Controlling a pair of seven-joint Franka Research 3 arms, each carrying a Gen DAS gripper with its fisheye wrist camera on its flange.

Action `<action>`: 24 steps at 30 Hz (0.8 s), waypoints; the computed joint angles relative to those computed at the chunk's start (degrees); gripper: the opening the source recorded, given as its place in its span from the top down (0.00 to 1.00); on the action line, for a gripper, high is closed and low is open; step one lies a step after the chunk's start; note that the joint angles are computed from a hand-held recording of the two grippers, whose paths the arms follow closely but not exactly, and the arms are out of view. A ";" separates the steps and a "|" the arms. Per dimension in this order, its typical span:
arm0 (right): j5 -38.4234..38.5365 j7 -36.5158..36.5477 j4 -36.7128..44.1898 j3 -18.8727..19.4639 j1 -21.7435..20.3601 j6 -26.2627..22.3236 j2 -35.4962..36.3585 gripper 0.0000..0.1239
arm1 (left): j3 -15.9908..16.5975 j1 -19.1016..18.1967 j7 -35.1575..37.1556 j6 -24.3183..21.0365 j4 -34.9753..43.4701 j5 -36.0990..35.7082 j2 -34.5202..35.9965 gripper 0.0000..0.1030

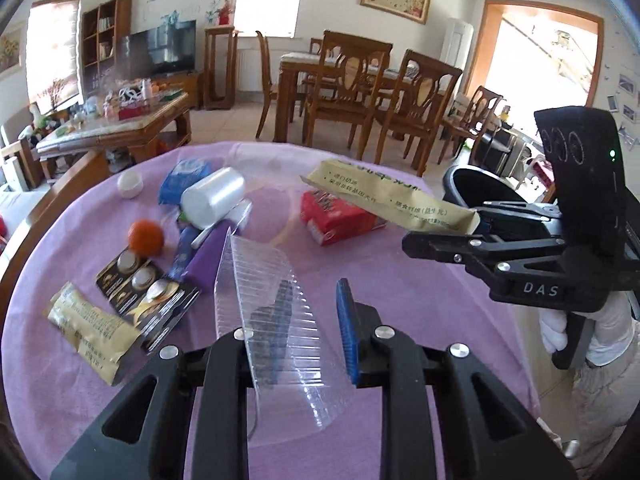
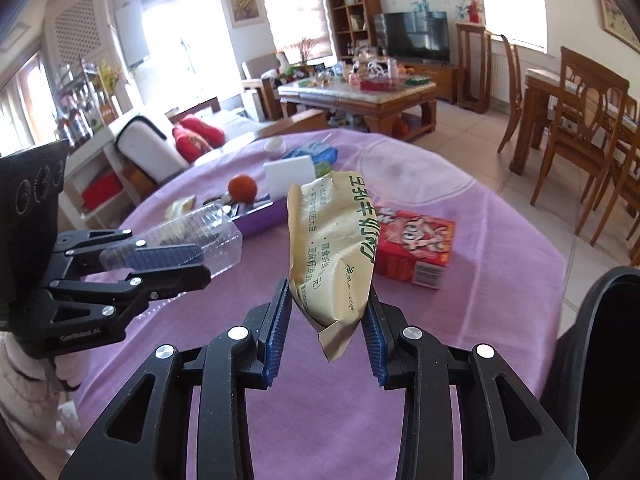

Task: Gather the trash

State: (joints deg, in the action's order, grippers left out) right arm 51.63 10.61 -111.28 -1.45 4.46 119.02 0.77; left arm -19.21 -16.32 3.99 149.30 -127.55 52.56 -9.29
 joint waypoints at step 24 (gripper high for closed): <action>7.60 4.11 18.89 -3.13 -17.20 -3.66 14.83 0.72 | 6.79 -10.14 14.19 11.97 35.16 0.66 30.64 0.77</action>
State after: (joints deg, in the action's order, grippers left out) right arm 59.23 14.73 -92.39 -4.58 -12.74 115.36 15.59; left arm -12.42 -26.46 18.18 161.27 -92.39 53.22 21.35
